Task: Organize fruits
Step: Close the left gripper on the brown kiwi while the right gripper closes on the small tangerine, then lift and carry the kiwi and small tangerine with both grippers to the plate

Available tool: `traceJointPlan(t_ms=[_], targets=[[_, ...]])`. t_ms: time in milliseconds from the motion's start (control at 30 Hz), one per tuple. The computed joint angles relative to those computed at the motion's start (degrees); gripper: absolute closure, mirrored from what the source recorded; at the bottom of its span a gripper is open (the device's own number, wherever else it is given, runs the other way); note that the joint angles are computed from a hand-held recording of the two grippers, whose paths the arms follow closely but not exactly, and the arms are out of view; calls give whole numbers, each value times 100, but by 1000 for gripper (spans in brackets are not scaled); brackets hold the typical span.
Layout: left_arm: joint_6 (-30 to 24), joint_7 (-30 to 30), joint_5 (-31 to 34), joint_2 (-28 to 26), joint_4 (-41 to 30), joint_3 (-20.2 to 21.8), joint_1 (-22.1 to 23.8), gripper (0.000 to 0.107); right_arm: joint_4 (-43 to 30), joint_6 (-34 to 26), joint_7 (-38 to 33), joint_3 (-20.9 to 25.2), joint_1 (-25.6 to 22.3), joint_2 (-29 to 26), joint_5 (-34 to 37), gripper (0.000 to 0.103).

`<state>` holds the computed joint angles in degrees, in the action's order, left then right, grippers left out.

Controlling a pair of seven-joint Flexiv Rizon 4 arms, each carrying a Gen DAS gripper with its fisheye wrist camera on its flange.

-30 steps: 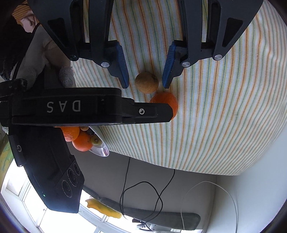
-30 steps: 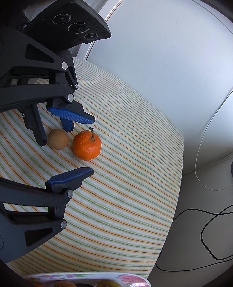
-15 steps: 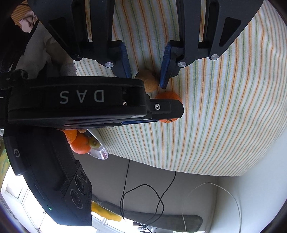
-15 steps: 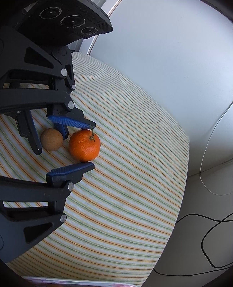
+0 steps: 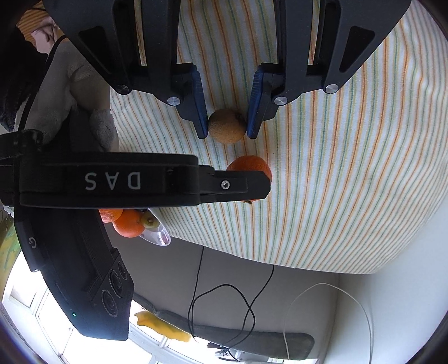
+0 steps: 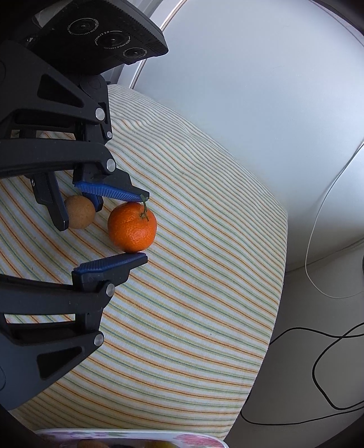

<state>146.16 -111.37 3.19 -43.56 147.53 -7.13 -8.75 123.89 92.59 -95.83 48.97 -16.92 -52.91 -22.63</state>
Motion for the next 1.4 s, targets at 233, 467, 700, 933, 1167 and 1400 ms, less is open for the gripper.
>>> traceJointPlan(t_ms=[233, 467, 700, 933, 1167, 1400], targets=[[209, -96, 39, -1, 105, 29, 43, 80, 229, 122, -55, 248, -501, 73, -95, 64], [190, -69, -4, 198, 132, 50, 47, 80, 468, 223, -37, 491, -1113, 142, -344, 64], [31, 10, -165, 400, 43, 37, -130, 80, 650, 205, -18, 791, -1835, 170, -660, 64], [-205, 114, -303, 582, -117, 33, -270, 80, 792, 200, 7, 1030, -2403, 191, -830, 64], [-392, 231, -297, 693, -253, 3, -335, 80, 1021, 469, 203, 1069, -2807, 307, -1174, 64], [-920, 442, -257, 687, -812, -161, -391, 80, 1076, 891, 523, 845, -3154, 580, -1587, 64]])
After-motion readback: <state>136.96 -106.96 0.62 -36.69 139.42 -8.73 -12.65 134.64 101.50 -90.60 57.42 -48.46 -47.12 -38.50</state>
